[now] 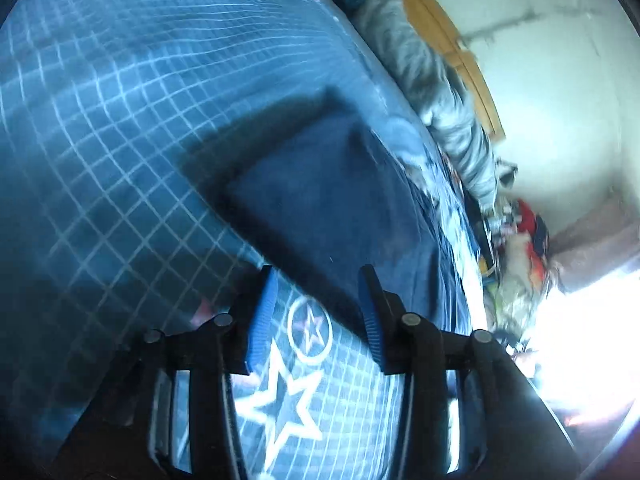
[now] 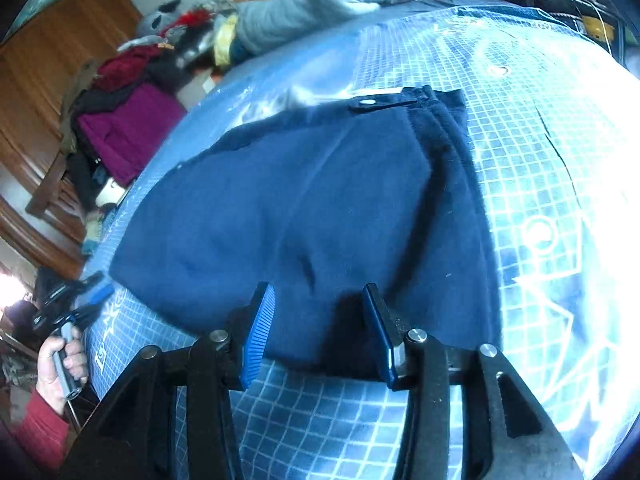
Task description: Fold small clothes
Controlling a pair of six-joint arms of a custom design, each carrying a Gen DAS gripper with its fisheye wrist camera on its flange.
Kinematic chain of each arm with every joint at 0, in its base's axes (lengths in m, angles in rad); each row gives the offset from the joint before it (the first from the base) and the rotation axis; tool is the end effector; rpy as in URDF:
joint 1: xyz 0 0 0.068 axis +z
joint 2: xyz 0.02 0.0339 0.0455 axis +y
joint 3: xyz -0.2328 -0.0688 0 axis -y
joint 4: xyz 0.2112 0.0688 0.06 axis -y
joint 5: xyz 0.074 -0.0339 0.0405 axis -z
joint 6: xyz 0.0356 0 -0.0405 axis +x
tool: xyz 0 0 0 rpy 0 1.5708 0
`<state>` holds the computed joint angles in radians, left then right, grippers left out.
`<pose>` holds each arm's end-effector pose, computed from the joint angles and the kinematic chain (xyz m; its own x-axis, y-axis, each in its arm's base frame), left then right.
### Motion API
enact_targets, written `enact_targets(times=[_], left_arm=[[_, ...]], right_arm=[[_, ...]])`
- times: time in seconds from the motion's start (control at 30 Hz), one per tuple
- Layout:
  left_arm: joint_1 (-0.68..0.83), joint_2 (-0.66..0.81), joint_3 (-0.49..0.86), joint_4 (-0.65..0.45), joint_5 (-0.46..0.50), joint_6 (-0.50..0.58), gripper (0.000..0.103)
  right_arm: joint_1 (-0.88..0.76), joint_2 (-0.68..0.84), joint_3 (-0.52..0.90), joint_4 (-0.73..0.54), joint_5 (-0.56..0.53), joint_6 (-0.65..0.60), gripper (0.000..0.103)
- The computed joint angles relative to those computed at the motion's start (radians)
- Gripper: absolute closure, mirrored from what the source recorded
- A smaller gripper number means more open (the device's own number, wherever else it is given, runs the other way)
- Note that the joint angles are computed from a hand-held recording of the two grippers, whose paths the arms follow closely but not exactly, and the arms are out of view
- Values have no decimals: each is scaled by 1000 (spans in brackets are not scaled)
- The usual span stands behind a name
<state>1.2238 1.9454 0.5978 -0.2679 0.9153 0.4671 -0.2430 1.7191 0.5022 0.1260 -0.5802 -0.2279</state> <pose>0.0967 0.1843 0.0419 -0.5669 -0.7605 -0.3167 -0.3696 0.5784 -0.7272 0.2297 -0.0368 0.0744 -0.8287 0.0107 -0.5596 -0.2378 0.8983 0.3694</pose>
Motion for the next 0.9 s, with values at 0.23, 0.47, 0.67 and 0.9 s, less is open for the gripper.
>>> enact_targets(times=[0.23,0.47,0.67,0.9], left_arm=[[-89,17,-36,354,22,-323,62],[-160,43,-104,675,-28,-525,70],[-238,-104,-186,746,-99,-507,96],[-577,-617,-422,768,-323,-417,96]], right_arm=[[84,-51,-17,10,30,63,38],[220,-198,-43,-25,85,156,38],[413,-226,51,-63,137,282,37],[653,206,721,-220,84,397,9]])
